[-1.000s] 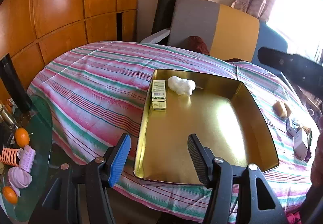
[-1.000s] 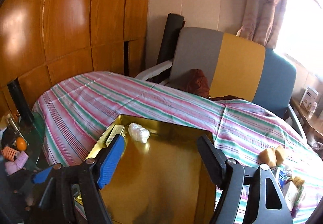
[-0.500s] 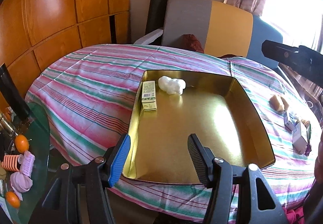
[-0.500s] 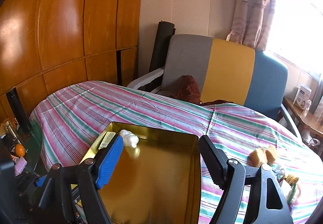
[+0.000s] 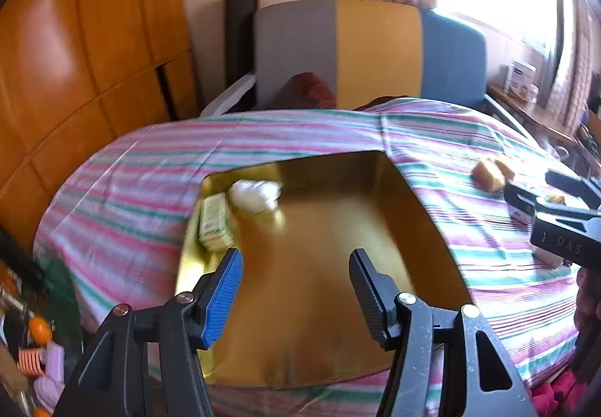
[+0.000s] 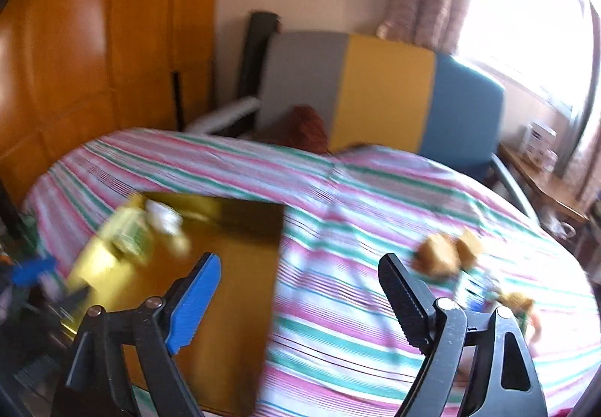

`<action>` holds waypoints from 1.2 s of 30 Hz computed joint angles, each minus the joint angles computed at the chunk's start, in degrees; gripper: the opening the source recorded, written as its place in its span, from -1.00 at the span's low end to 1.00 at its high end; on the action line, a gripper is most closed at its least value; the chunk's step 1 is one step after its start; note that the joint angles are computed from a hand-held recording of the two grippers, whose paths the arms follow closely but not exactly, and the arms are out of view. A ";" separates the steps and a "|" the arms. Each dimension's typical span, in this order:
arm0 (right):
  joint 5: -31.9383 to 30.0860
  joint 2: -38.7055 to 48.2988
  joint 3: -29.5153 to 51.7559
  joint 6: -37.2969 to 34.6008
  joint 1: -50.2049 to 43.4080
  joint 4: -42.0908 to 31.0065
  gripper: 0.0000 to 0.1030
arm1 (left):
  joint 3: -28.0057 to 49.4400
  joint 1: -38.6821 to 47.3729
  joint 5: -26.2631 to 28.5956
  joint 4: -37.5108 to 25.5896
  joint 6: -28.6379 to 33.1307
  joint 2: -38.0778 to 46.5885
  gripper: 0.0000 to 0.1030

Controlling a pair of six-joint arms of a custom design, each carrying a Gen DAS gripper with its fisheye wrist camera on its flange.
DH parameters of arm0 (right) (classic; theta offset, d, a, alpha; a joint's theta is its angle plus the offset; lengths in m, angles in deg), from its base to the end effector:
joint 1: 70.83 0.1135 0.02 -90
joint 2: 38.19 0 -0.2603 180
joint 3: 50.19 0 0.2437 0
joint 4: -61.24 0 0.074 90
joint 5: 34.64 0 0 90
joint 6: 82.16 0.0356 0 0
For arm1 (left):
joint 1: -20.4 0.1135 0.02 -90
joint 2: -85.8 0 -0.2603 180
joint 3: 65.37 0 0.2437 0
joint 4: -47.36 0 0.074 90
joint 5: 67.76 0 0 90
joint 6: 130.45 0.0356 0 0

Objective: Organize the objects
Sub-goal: 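Move both tools back toward the remaining items on the cloth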

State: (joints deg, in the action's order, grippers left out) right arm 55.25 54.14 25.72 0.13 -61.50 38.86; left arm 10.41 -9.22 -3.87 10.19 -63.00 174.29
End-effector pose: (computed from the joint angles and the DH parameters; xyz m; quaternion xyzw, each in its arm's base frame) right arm 0.3451 0.0568 0.2360 -0.1340 0.8918 0.0070 0.4320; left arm 0.2852 -0.1441 0.2391 -0.0209 0.9181 0.0436 0.3934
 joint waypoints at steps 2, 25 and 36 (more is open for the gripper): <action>-1.20 1.51 0.49 -1.46 -5.54 -1.16 0.69 | 2.90 -1.49 -0.20 -0.01 1.23 2.55 0.16; -11.44 24.20 27.09 8.07 -39.30 -14.82 0.76 | 29.72 -13.64 -3.24 -5.73 11.82 23.91 0.16; -17.89 27.71 33.11 17.48 -43.59 -21.05 0.81 | 58.33 -15.82 14.53 -17.56 8.25 45.06 0.15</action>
